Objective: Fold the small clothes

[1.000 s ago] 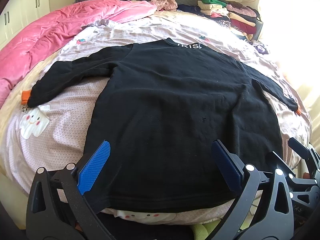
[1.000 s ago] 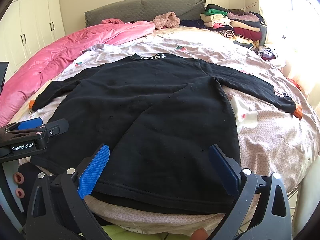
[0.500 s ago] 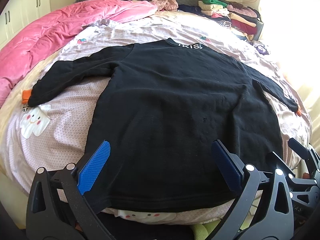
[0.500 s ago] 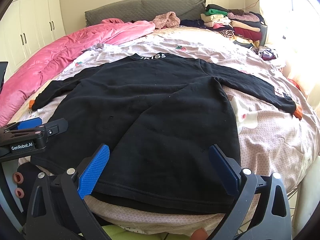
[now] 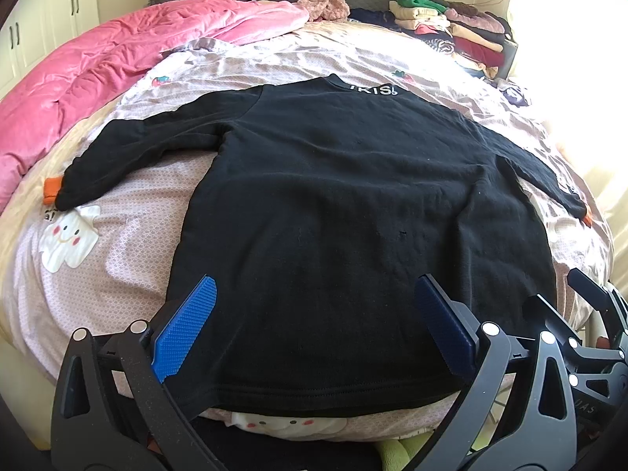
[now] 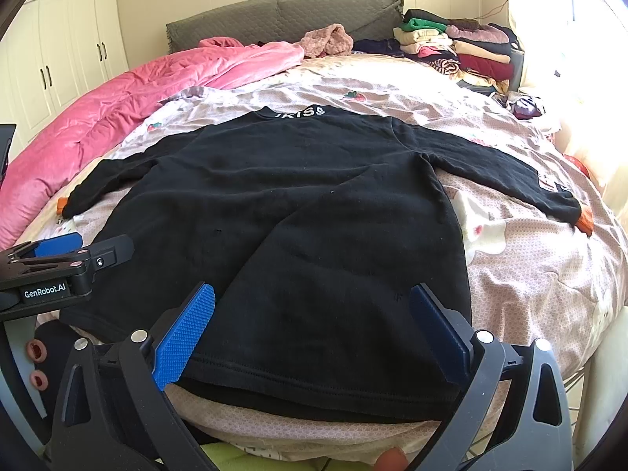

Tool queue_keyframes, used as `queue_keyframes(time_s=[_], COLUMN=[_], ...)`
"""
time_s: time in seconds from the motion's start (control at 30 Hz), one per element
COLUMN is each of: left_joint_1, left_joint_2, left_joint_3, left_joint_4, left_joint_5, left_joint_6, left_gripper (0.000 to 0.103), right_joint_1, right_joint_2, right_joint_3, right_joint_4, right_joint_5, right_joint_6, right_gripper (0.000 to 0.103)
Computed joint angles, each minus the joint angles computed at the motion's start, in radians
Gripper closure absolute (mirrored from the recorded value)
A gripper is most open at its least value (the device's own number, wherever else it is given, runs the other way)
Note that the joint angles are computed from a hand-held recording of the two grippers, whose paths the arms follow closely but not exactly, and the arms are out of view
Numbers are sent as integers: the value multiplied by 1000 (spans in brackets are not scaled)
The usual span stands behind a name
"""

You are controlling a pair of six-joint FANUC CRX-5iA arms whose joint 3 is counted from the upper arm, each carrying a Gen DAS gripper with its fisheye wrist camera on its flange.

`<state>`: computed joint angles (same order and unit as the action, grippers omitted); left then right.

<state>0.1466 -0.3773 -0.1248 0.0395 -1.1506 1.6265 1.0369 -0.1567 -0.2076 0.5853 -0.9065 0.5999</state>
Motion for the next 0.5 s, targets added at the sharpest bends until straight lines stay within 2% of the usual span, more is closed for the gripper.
queue_keyframes(time_s=[0.5], left_joint_1=[-17], left_joint_2=[43], left_joint_3=[25], left_joint_4=[-11], left_joint_5=[-3], left_joint_6=[2], left_gripper=[8], right_joint_1=[-43], right_joint_2=[29], right_joint_3=[36], right_joint_4=[-18], right_joint_5=[16], right_joint_6=[18], right_gripper=[4])
